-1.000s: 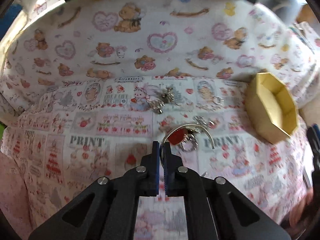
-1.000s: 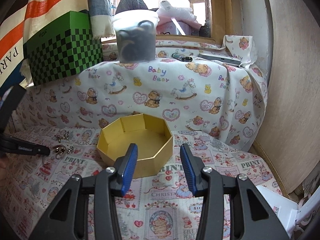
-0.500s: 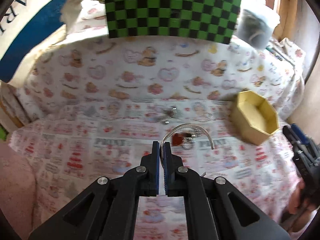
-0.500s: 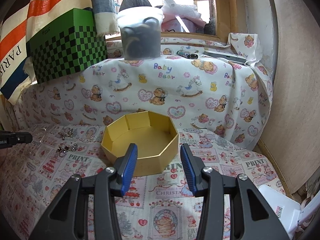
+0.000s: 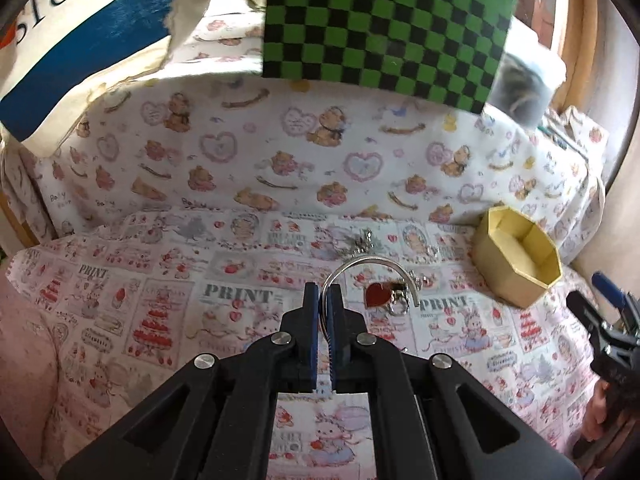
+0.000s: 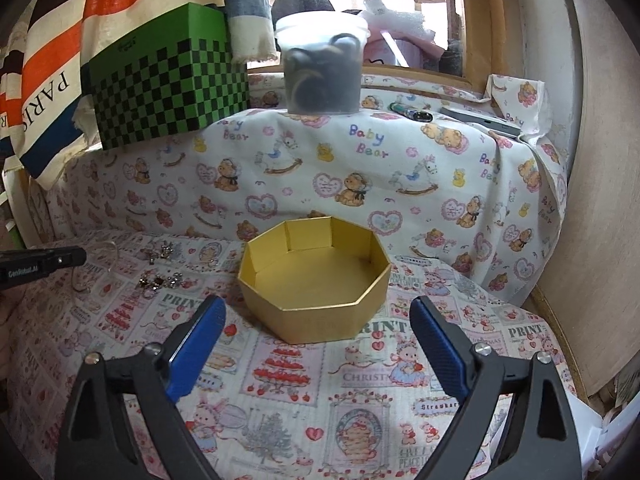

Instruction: Organize jewelry

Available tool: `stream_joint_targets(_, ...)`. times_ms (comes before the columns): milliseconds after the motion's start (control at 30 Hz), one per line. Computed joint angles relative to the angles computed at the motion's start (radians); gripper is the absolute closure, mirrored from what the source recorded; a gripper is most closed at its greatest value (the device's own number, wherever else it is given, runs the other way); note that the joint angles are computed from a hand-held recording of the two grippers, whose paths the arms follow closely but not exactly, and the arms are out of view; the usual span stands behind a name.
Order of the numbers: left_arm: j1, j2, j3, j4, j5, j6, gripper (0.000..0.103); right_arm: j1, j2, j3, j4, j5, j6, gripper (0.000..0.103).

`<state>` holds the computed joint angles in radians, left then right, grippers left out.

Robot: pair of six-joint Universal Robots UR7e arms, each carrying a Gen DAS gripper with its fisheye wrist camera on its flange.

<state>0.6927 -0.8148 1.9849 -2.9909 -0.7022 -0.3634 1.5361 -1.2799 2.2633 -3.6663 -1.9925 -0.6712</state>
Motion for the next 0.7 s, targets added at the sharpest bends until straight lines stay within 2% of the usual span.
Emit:
stream_joint_targets(267, 0.033, -0.021, -0.005, 0.017, -0.003, -0.044, 0.100, 0.096, -0.013, -0.073, 0.269, -0.091, 0.118, 0.010)
stream_joint_targets(433, 0.051, -0.035, -0.006, 0.040, 0.016, -0.092, 0.100, 0.163, 0.049, -0.165, 0.461, -0.122, 0.208, 0.010)
stream_joint_targets(533, 0.062, -0.048, -0.003, 0.053, 0.025, -0.120, 0.100, 0.176, 0.100, -0.220, 0.543, -0.119, 0.267, 0.011)
stream_joint_targets(600, 0.071, -0.055, -0.004, 0.069, 0.021, -0.138, 0.100, 0.178, 0.136, -0.260, 0.600, -0.114, 0.315, 0.023)
stream_joint_targets(667, 0.079, -0.060, -0.008, 0.096, 0.016, -0.159, 0.100, 0.175, 0.169, -0.299, 0.659, -0.096, 0.356, 0.045)
stream_joint_targets(700, 0.083, -0.062, -0.010, 0.107, 0.016, -0.170, 0.100, 0.175, 0.185, -0.315, 0.680, -0.096, 0.370, 0.052)
